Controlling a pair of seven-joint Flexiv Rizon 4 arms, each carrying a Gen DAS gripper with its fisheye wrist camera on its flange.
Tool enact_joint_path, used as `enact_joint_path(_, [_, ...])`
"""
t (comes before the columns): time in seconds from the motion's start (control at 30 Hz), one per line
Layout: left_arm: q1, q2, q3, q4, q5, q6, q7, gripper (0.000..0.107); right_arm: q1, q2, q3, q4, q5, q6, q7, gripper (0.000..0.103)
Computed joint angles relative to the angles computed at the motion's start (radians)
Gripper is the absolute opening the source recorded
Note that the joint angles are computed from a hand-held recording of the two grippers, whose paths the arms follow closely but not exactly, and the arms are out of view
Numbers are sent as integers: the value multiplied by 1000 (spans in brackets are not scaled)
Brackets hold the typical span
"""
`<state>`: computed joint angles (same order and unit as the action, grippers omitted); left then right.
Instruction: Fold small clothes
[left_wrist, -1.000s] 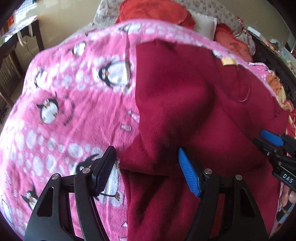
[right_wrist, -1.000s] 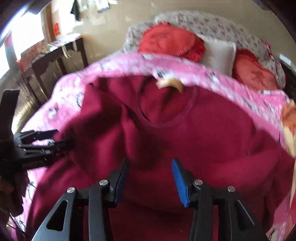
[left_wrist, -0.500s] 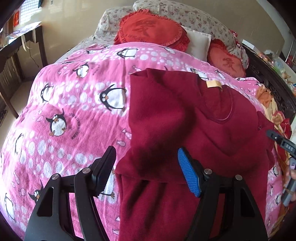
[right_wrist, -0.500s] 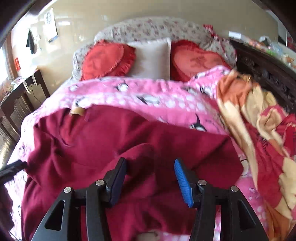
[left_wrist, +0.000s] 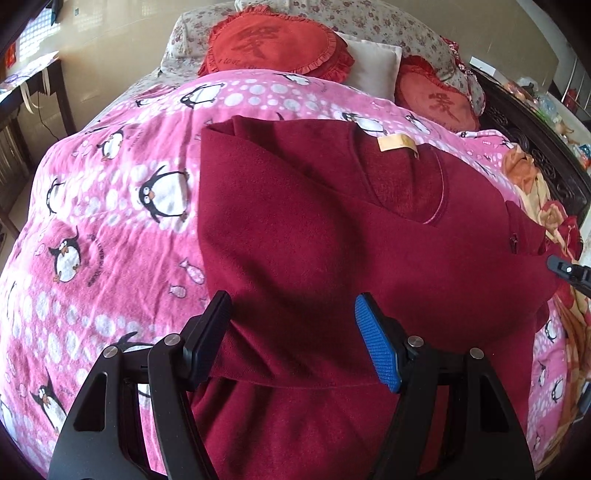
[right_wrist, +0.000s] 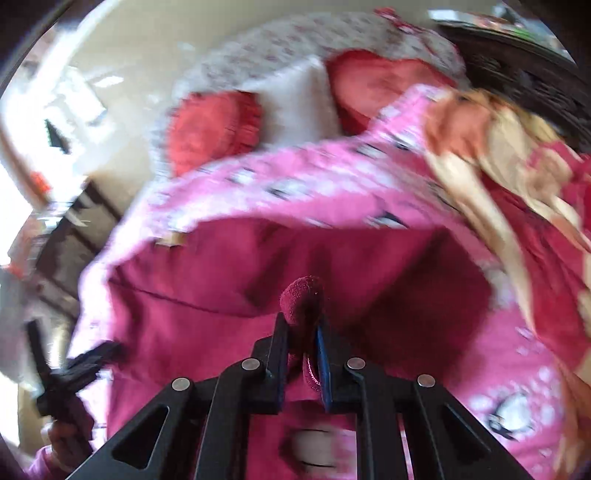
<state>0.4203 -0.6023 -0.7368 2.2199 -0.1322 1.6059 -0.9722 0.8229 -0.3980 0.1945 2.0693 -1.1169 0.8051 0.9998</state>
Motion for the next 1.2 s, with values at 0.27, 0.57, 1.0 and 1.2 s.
enact_joint_path(0.27, [-19,-2,35,5,18,76,-21,70,55,36,34,19,63,-156,64,45])
enact_joint_path(0.57, [277,-33,-147,73,29,-61,-15,70,13,-164,-50,-229,-229,168,-227,45])
enact_joint_path(1.0, [77,-14,62,15,-35,-31,-10,70,-15,-653,-57,-963,178,213,-1238,45])
enact_joint_path(1.2, [205,-77,-67,17,-56,-48,46,70,-14,-768,-11,-1142,328,161,-1476,7])
